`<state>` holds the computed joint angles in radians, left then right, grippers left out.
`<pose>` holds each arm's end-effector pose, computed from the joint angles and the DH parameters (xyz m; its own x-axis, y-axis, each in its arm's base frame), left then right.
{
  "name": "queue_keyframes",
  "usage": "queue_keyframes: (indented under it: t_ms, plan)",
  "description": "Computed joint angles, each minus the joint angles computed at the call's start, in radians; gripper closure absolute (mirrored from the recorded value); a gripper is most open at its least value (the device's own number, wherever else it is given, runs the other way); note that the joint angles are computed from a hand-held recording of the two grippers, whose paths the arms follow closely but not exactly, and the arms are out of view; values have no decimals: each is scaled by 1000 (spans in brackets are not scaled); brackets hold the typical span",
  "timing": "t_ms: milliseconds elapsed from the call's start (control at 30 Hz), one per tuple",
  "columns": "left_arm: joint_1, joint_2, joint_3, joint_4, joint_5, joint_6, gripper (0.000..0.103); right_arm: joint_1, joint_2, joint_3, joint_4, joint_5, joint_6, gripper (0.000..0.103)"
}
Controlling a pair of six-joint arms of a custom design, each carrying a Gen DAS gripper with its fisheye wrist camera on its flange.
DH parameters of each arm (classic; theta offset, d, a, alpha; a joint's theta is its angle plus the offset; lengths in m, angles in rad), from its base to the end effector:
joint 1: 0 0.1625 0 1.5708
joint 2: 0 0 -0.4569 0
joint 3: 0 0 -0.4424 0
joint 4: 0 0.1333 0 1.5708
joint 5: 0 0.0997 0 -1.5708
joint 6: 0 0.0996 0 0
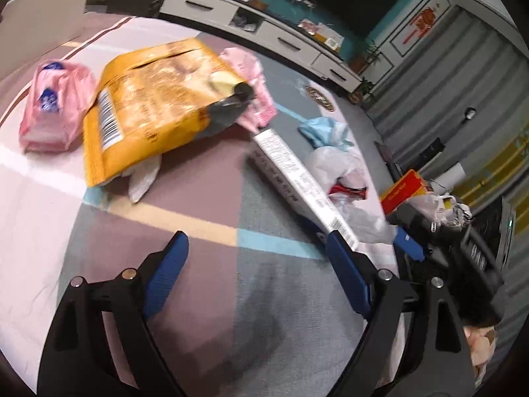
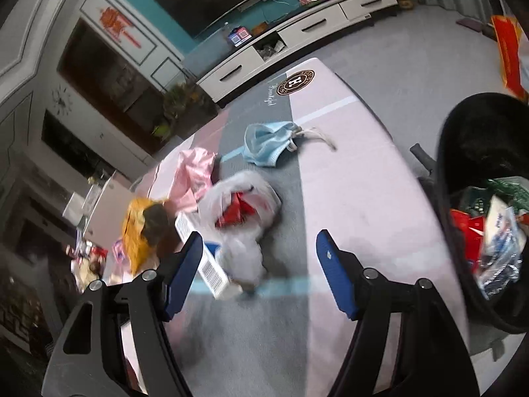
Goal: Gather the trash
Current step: 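Grasp the white medicine box with the left gripper while the right grasps the white plastic bag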
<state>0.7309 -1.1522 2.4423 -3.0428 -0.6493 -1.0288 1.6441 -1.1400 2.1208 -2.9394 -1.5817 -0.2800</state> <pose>-0.1687 -0.4368 0.1137 -0.8909 -0.3798 -0.2491 -0.0599 0.6419 -0.7644 0.1734 -0.5557 0.1555 -0.9400 -0.3216 0.1142 -0.3408 0.8682 -0.3606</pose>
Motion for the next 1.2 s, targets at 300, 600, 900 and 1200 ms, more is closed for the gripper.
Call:
queue_keyframes:
  t_ms: [300,600,900,1200]
  plan:
    - [-24,-35,7,117,72,-51,18,48,90,-43,-67,-36,50,33]
    - [-11,-35,5,119,66,-32,18,88,157,-75,-98,-172,26,86]
    - [0,55,-82,94,36,84,18,78,65,-21,-210,-187,6,92]
    - [90,145,-272,223,-30,53,25,39,-28,15,-179,-149,-1,92]
